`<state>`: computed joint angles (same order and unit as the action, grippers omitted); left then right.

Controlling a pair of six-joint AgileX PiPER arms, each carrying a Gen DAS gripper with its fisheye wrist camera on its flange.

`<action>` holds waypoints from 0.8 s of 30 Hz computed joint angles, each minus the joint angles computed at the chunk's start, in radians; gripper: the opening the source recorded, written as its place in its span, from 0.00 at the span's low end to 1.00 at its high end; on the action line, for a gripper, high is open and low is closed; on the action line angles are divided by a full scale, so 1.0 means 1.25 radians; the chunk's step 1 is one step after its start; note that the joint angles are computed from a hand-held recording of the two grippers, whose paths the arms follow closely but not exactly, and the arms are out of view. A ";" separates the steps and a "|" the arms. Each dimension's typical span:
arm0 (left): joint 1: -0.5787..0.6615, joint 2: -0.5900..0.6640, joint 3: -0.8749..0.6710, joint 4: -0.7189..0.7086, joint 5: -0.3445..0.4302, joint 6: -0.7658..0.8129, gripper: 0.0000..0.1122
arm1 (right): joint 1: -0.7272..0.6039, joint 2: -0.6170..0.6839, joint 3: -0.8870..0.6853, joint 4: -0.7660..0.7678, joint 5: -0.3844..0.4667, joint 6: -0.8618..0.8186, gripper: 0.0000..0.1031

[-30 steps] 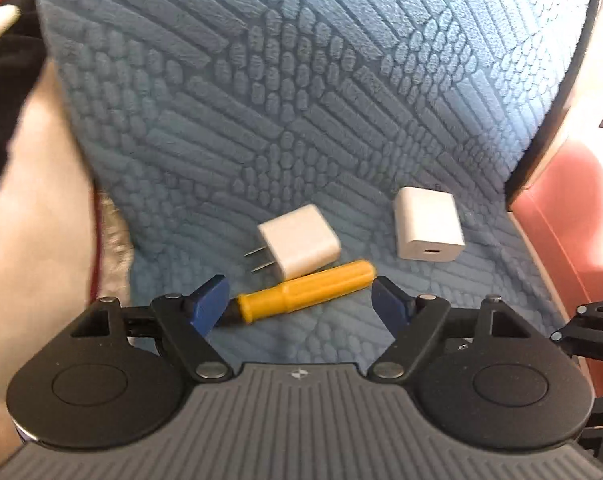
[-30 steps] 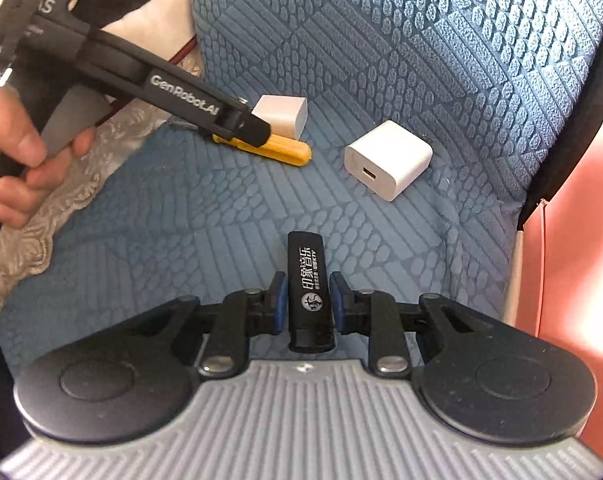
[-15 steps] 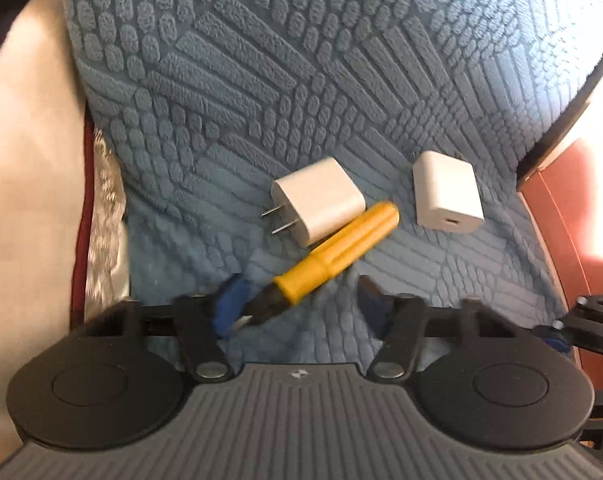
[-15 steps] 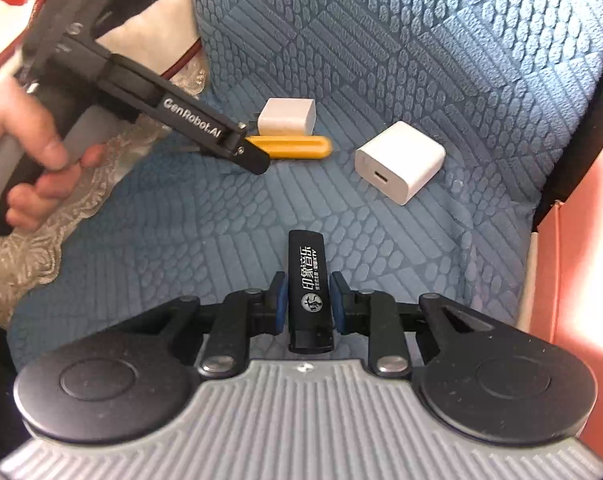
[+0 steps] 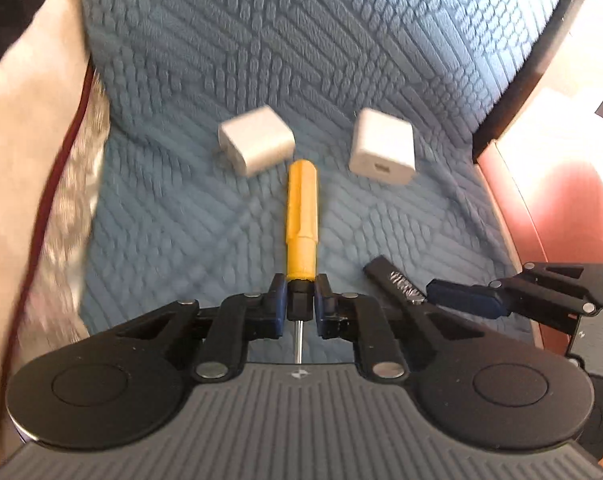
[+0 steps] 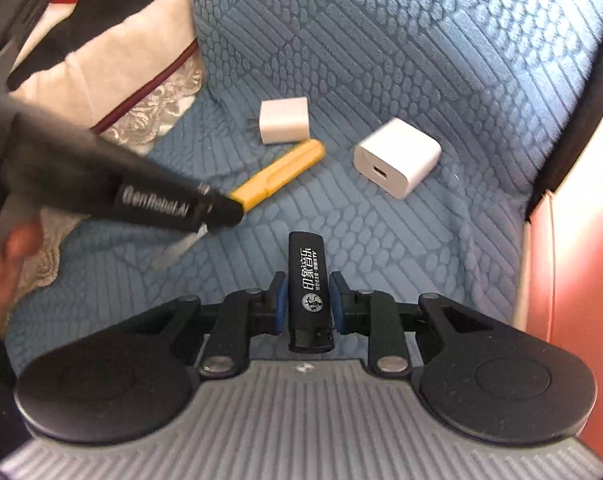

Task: Organize rigid objects
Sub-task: 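Grasp the yellow screwdriver with the left tool while the right tool holds the USB stick, then lift and carry the screwdriver and USB stick with both tools over the pink box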

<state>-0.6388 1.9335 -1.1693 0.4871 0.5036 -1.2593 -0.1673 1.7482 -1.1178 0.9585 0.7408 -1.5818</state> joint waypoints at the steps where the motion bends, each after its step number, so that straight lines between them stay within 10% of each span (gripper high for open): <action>1: -0.014 -0.002 0.006 0.014 -0.001 -0.031 0.15 | -0.007 -0.006 0.010 0.000 -0.004 0.002 0.25; 11: -0.199 -0.047 0.021 0.132 0.104 -0.368 0.15 | -0.108 -0.110 0.163 0.077 -0.006 -0.139 0.25; 24: -0.336 -0.057 -0.025 0.155 0.214 -0.507 0.15 | -0.260 -0.205 0.282 0.110 0.084 -0.250 0.11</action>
